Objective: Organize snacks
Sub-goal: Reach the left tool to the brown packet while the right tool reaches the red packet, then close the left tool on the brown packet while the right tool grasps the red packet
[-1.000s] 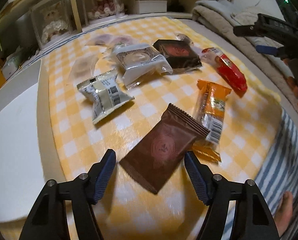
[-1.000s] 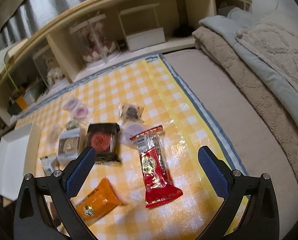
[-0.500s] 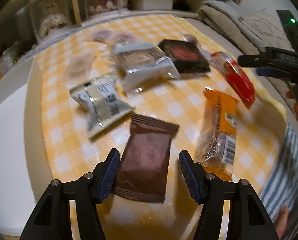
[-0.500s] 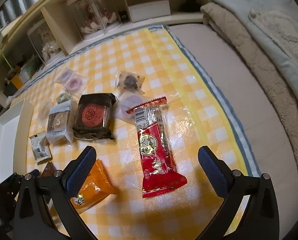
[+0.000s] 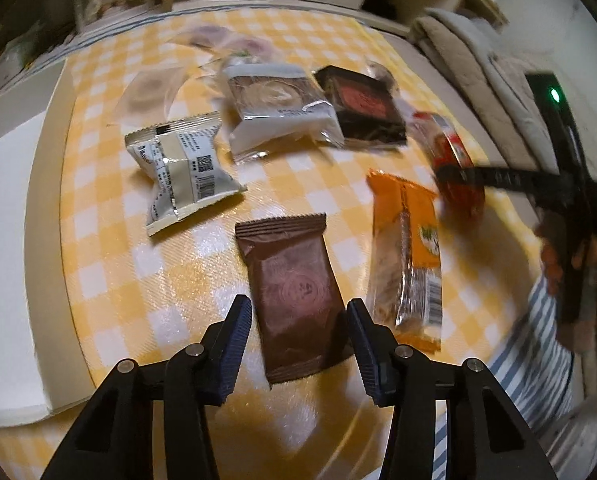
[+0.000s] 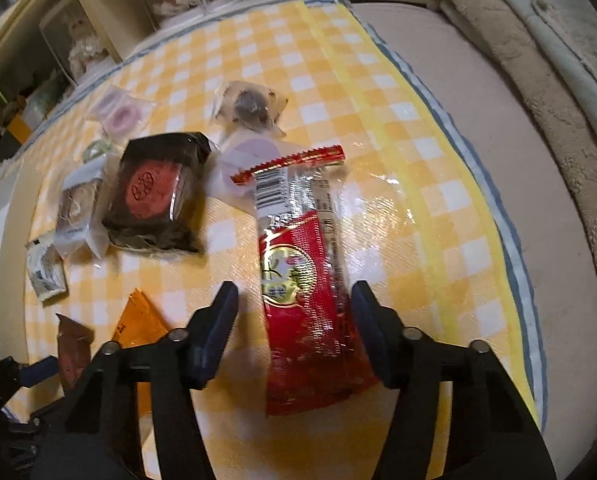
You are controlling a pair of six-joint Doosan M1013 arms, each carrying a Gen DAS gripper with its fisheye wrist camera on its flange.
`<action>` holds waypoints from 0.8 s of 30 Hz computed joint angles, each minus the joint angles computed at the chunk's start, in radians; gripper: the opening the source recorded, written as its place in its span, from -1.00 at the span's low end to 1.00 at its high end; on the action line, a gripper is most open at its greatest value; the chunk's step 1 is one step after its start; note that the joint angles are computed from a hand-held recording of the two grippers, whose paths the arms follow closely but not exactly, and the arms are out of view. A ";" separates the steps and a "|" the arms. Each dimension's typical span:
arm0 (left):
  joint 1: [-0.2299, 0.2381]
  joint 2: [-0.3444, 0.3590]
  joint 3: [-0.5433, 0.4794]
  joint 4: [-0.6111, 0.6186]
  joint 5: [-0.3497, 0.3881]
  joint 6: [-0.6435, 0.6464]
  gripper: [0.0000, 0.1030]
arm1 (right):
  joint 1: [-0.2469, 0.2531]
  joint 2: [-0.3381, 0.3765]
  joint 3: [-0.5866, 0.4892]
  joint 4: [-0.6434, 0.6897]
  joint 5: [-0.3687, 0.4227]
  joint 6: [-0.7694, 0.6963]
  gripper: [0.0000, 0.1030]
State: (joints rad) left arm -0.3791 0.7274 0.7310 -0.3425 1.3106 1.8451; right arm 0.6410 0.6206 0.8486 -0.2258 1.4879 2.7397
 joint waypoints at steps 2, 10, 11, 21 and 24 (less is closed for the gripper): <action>-0.004 -0.001 0.003 0.012 -0.008 -0.042 -0.01 | 0.000 0.020 -0.039 0.023 0.063 -0.036 -0.17; -0.035 -0.015 0.028 0.096 -0.026 -0.163 0.02 | 0.014 0.072 -0.140 0.076 0.144 -0.106 -0.25; -0.038 -0.015 0.027 0.105 -0.024 -0.184 0.01 | 0.016 0.079 -0.153 0.078 0.147 -0.104 -0.27; -0.054 -0.024 0.048 0.151 -0.081 -0.213 -0.22 | 0.029 0.070 -0.156 0.056 0.131 -0.037 -0.31; -0.044 -0.031 0.056 0.112 -0.098 -0.210 -0.23 | 0.038 0.047 -0.137 0.008 0.117 0.014 -0.32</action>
